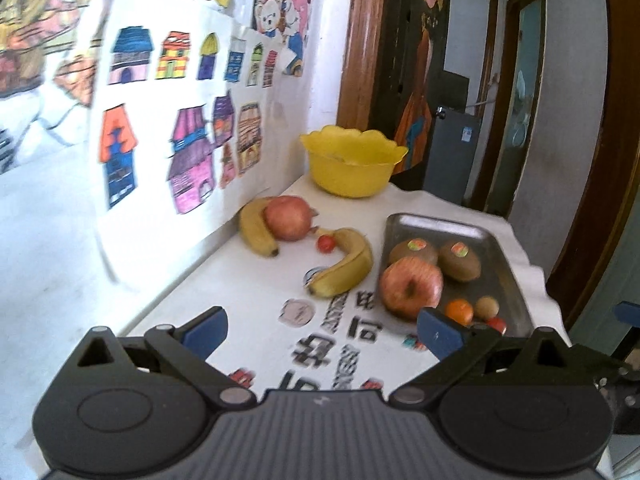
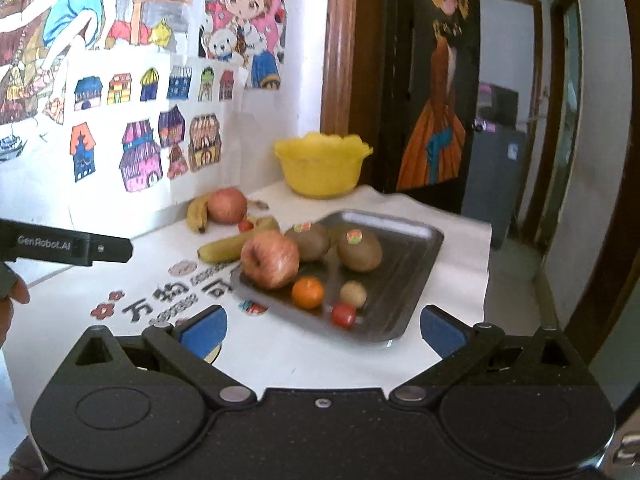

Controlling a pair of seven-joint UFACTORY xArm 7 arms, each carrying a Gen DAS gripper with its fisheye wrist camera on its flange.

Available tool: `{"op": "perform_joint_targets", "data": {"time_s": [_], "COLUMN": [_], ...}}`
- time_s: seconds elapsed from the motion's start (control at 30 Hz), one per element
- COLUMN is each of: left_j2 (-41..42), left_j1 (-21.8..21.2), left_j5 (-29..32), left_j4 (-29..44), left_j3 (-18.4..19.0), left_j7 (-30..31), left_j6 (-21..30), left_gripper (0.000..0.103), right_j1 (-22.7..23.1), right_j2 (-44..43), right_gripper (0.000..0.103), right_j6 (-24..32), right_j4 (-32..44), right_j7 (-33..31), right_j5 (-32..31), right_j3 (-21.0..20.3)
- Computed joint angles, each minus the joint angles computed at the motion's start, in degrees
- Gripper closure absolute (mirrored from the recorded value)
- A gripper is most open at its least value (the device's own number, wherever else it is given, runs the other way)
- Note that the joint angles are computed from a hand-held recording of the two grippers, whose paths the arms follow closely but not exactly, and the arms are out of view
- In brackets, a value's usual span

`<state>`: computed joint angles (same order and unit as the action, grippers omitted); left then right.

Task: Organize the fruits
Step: 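Lift both open tools away from the tray toward the bananas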

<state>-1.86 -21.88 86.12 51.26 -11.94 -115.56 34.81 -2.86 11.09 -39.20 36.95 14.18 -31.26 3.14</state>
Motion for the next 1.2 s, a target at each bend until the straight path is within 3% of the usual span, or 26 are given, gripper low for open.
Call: {"op": "perform_joint_targets", "data": {"time_s": [0.23,0.53,0.93,1.1,1.2], "left_j2": [-3.7,-6.2,-5.5,-3.7,-2.6], "left_j1": [0.2,1.5,4.2,5.2,5.7], "left_j5": [-3.5,-4.3,-5.2,-5.1,-4.8], "left_j4": [-5.2,-8.4,-7.3,-6.0,-5.1], "left_j3": [-0.9,-1.8,-0.7,0.4,1.2], "left_j7": [2.4,2.7,4.1,4.4,4.6], "left_j6": [0.4,0.3,0.4,0.1,-0.2], "left_gripper": [0.000,0.001,0.000,0.001,0.001], "right_j1": [2.6,4.5,1.6,0.0,-2.3], "right_j2": [-2.7,-2.7,1.8,6.1,9.1], "right_gripper": [0.001,0.001,0.001,0.001,0.001], "right_j6": [2.8,5.9,9.1,7.2,6.9], "right_j4": [-3.8,-2.5,6.4,10.8,14.9], "right_j7": [0.7,3.1,10.0,11.7,15.1], "right_j5": [3.3,2.3,-7.9,-11.3,-16.9], "right_j3": [1.0,2.0,4.8,6.0,7.6]}}
